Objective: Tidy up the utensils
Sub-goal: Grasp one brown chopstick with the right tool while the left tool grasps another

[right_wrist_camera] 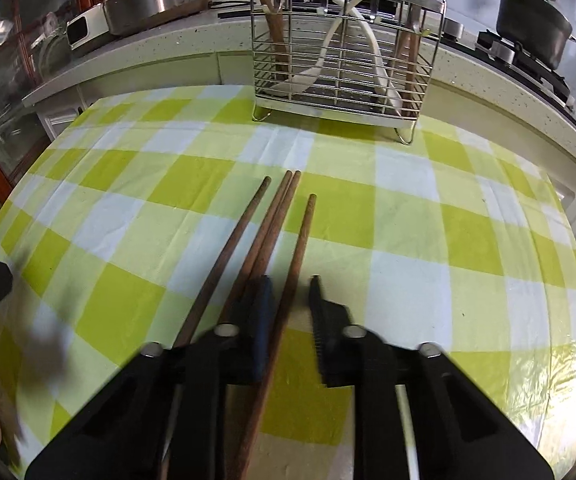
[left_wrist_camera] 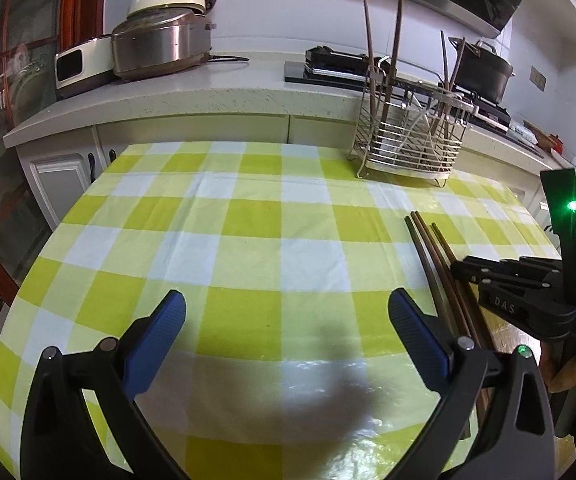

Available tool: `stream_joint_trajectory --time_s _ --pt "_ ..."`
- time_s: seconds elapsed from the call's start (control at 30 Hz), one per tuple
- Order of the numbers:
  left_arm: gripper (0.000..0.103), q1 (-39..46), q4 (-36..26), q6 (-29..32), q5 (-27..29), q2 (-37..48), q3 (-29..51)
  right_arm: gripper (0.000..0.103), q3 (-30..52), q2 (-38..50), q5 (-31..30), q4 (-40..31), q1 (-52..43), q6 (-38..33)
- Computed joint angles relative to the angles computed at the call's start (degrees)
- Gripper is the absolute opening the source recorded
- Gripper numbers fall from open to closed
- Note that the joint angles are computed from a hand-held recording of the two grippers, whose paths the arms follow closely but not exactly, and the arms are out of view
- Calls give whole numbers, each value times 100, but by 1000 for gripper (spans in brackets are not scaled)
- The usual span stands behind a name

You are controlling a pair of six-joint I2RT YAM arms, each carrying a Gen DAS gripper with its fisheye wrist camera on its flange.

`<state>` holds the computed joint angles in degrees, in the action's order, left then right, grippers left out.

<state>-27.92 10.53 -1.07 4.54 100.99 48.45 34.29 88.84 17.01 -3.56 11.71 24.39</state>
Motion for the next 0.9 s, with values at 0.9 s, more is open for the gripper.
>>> stream_joint_trajectory --time_s 0.9 --pt "89 -1473 -1290 -311 -1174 2159 2757 7 -2013 -3585 -1463 -141 -2009 -906"
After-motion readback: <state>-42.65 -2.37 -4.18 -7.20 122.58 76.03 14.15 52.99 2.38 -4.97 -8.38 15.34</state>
